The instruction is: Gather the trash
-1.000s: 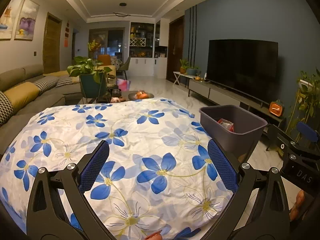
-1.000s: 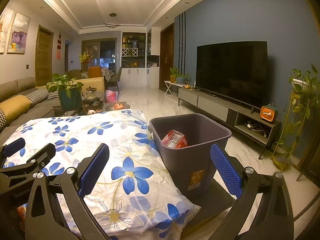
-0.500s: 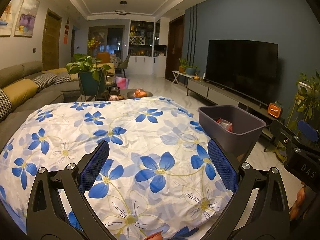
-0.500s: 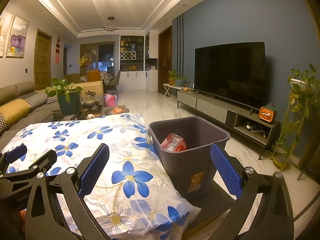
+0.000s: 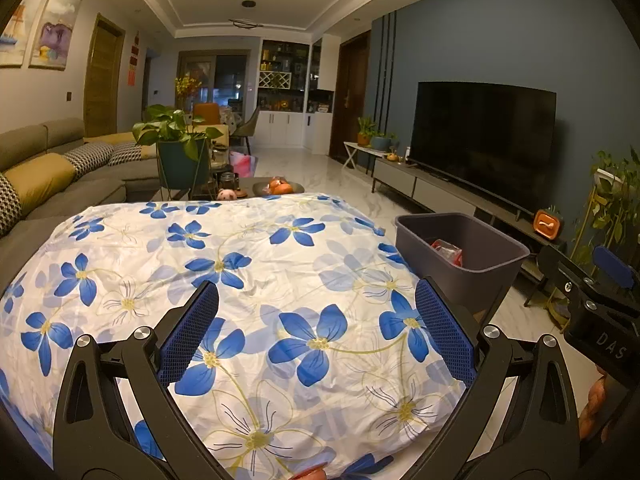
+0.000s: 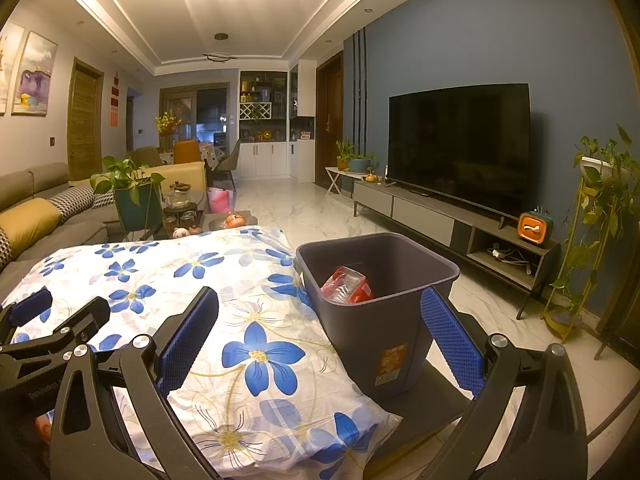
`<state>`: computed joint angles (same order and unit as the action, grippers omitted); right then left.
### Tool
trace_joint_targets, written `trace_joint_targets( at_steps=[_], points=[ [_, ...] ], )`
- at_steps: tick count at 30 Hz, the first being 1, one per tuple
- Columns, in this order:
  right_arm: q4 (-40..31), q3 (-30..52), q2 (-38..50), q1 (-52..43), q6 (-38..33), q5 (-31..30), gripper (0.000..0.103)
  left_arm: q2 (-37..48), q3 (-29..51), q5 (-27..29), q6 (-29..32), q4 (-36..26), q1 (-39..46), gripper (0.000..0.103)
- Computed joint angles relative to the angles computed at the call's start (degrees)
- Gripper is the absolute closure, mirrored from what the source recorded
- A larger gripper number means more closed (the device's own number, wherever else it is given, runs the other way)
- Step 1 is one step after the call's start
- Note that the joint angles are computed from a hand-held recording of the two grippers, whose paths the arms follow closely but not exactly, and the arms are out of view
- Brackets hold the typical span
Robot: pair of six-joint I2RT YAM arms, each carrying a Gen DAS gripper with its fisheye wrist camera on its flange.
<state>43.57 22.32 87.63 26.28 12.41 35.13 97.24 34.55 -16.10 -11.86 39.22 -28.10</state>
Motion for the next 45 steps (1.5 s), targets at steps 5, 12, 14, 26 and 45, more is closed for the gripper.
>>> trace_joint_targets(
  at_steps=[5,12,14,26,45],
  points=[
    [0.13,-0.02,0.02,-0.04,-0.13,-0.11,0.006,-0.04,0.0,0.07,0.03,-0.1,0.05,0.006],
    [0.17,-0.01,0.06,0.03,0.0,-0.04,0.006,0.02,0.04,-0.01,-0.03,-0.01,-0.05,0.006],
    [0.25,-0.1,-0.08,-0.11,0.12,-0.11,0.006,0.14,0.13,-0.11,-0.03,0.02,-0.14,0.006],
    [0.95,-0.44,-0.21,-0.46,0.03,-0.34,0.006,-0.09,0.24,-0.09,-0.02,-0.14,-0.2,0.006],
    [0.18,0.03,-0.8,-0.57,-0.02,-0.48,0.006,-0.89,0.64,-0.11,0.11,-0.85,-0.53,0.006]
  ],
)
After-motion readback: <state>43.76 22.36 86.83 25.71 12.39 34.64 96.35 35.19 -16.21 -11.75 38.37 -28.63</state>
